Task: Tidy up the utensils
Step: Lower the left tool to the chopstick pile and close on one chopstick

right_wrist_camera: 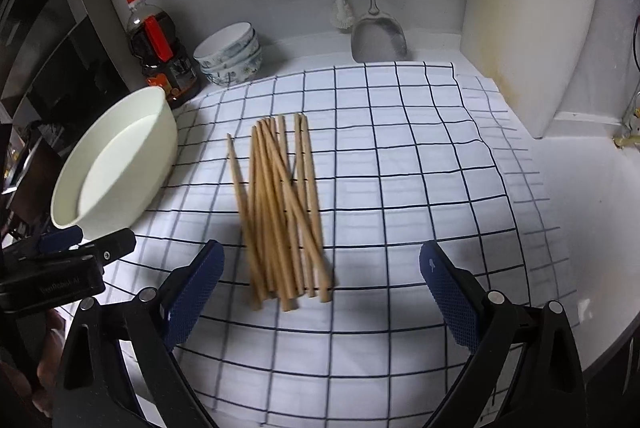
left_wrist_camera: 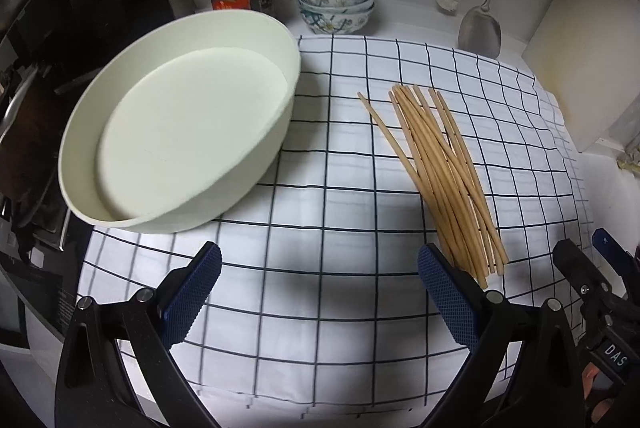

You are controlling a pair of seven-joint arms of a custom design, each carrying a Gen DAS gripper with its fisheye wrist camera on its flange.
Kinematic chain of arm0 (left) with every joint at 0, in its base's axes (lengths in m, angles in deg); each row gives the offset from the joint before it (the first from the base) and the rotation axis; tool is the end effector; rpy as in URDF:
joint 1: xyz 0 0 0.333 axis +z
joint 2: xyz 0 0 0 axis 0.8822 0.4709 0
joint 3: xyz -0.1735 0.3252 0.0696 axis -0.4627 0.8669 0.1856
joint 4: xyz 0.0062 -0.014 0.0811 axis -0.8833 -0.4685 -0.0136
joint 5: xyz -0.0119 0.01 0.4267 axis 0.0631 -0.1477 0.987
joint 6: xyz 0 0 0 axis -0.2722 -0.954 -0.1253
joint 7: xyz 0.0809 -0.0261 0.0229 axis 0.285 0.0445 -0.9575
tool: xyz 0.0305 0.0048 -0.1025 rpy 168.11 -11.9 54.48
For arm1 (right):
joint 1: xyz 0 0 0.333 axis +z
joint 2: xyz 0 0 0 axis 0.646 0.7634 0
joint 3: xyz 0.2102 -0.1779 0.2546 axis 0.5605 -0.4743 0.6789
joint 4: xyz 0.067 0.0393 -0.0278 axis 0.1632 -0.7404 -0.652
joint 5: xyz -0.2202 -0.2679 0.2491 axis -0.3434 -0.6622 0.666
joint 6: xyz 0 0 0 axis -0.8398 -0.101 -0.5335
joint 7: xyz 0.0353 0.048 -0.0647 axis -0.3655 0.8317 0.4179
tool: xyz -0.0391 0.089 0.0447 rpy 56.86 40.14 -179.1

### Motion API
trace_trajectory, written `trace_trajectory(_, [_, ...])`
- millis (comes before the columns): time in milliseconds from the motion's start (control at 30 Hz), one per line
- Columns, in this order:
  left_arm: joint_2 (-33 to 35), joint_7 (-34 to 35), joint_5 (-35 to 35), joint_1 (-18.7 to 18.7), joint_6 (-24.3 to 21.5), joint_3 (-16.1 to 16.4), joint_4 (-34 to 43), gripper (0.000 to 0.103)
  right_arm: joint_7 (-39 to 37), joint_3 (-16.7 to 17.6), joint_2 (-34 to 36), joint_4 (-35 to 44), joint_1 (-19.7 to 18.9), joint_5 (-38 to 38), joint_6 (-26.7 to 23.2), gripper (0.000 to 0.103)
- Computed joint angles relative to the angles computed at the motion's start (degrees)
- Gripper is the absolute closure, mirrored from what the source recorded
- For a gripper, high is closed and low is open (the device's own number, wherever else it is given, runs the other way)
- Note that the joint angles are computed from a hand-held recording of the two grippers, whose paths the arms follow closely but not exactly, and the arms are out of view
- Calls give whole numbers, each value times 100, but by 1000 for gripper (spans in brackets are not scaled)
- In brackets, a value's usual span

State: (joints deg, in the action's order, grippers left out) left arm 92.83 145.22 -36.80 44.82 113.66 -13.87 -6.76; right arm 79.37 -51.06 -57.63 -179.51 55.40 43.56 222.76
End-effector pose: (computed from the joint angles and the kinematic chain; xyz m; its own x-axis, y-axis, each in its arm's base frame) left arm 0.6194 -0.3583 0.5686 -0.3593 -0.9331 0.0162 -0.8357 0.3140 -0.4505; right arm 0.4946 0.2572 0.5633 -0.3548 -0.9214 -0.1583 -0.7274 0.3784 -0.5724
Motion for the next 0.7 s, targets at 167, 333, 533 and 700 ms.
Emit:
trace_trajectory(167, [167,-202,181,-133,286,-11,-3,6,-266,-171,105,-240,-72,232,379,9])
trace_trajectory(333, [322,-356,249,-190,708,-18,-46,6,-489,-294,248,-350,-194,283,758,9])
trace_trajectory(533, [642,-550,239,-222,740,-11,165,6,-991,-499,478,-371,-292,558,1192,9])
trace_trajectory(700, [775,-342,-123,-86,1000,-126,161,6,-1736,-627,726,-288,-274,936,1442,9])
